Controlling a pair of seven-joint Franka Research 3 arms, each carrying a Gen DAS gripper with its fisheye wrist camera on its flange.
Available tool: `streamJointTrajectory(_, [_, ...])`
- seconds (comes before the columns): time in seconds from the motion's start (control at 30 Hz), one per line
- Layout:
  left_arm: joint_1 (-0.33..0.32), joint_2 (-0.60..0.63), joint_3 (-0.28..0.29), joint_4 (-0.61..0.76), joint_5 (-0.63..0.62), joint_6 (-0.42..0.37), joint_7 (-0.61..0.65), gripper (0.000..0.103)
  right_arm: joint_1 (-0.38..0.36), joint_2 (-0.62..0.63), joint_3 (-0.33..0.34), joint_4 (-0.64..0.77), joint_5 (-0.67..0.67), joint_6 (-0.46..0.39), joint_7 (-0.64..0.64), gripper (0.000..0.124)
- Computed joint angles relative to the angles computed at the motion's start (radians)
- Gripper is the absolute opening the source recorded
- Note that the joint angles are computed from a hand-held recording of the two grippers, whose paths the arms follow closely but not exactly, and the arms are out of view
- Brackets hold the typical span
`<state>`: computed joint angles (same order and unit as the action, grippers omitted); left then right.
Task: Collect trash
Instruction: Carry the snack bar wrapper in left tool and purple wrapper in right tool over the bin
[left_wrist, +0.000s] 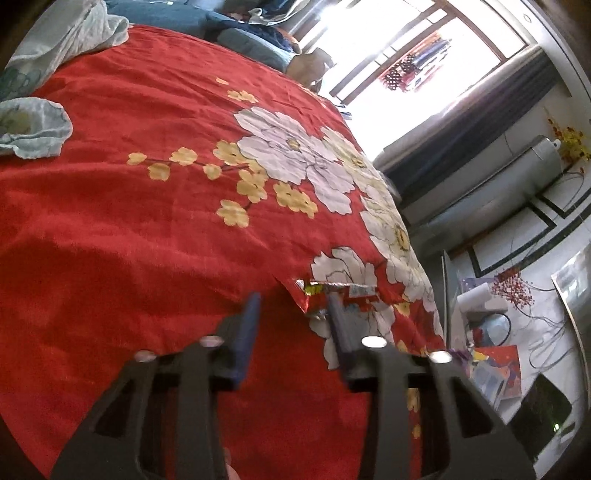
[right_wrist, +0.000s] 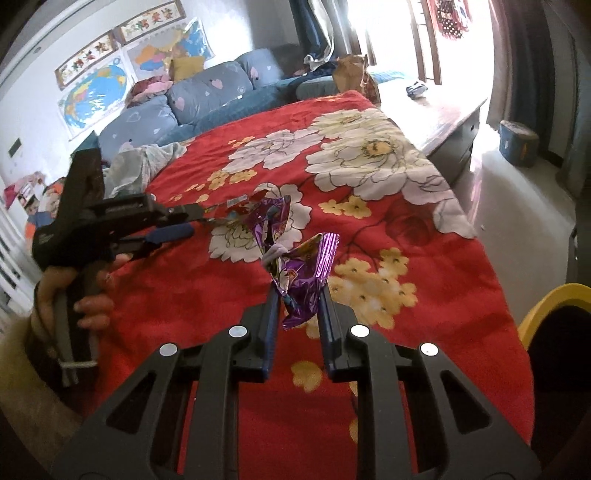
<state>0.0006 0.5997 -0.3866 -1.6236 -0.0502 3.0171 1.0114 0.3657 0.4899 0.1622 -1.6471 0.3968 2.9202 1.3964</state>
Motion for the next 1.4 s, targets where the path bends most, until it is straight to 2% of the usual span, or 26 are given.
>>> streamJointTrajectory(0.07, [-0.002,0.010,0.000,0.017,-0.002,-0.008,-0.001,0.011,-0.007,-0.022,0.005,-0.031,0.013,0.021,-0.005,0.014])
streamJointTrajectory(0.2, [-0.046,-0.005,0.046,0.016,0.032,-0.003,-0.020,0.008,-0.004,-0.060,-0.007,-0.083,0.011,0.057,0.004,0.014])
streamJointTrajectory(0.27, [-0.060,-0.016,0.057,0.011,0.051,0.004,-0.022,0.007,0.013,-0.080,-0.035,-0.112,-0.006,0.078,0.032,0.014])
streamJointTrajectory(0.4, [-0.083,-0.038,0.066,0.011,0.088,0.012,-0.014,0.007,0.002,-0.113,-0.044,-0.164,-0.008,0.117,0.063,0.014])
streamJointTrajectory(0.5, [-0.106,-0.052,0.074,0.016,0.116,0.012,-0.004,0.007,0.015,-0.136,-0.080,-0.198,-0.031,0.135,0.109,0.014])
streamJointTrajectory(0.8, [-0.154,-0.054,0.041,0.069,0.142,-0.022,0.071,0.007,0.009,-0.192,-0.140,-0.279,-0.089,0.173,0.221,0.014])
streamJointTrajectory(1.03, [-0.196,-0.035,0.027,0.112,0.144,-0.039,0.133,0.007,0.040,-0.228,-0.214,-0.336,-0.168,0.202,0.331,0.014])
streamJointTrajectory(1.4, [-0.279,-0.021,0.059,0.158,0.177,-0.069,0.169,0.007,0.069,-0.280,-0.295,-0.422,-0.279,0.228,0.473,0.014])
